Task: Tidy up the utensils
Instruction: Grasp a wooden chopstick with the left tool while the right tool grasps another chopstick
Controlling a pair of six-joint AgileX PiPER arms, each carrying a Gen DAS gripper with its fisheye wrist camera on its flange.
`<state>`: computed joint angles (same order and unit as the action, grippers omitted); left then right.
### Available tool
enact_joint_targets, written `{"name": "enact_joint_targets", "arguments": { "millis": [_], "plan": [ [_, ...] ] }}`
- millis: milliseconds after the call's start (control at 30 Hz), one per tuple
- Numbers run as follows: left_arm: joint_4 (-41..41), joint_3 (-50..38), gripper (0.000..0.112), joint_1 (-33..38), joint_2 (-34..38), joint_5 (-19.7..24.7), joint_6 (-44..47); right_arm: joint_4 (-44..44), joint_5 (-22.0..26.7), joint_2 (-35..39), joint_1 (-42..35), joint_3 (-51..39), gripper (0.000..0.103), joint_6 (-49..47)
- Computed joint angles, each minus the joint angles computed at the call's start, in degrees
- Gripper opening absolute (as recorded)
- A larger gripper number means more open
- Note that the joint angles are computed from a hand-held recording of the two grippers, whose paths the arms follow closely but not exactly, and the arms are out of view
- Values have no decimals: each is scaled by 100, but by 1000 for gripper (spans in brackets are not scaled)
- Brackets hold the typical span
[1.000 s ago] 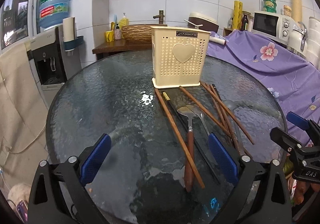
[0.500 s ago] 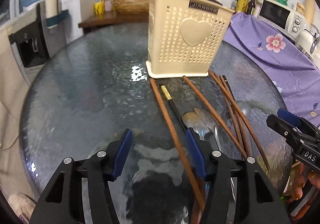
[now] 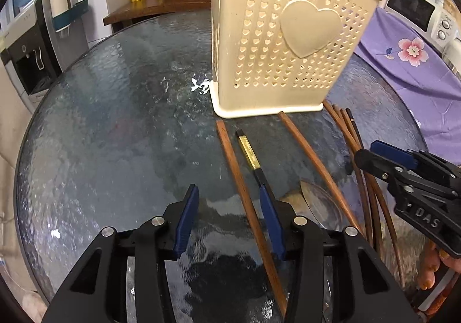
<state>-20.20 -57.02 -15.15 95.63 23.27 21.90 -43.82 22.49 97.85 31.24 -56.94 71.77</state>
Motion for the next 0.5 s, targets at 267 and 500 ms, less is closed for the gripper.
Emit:
{"name": "enact_joint_targets", "arguments": {
  "millis": [267,500],
  "plan": [
    [681,-539,39,-108,329,201,-640,295,420,570,-173,-794,26,-731],
    [1690,-995,29,-324,666,237,-1500,333,626,812,-320,-1144,17,-1164]
  ]
}}
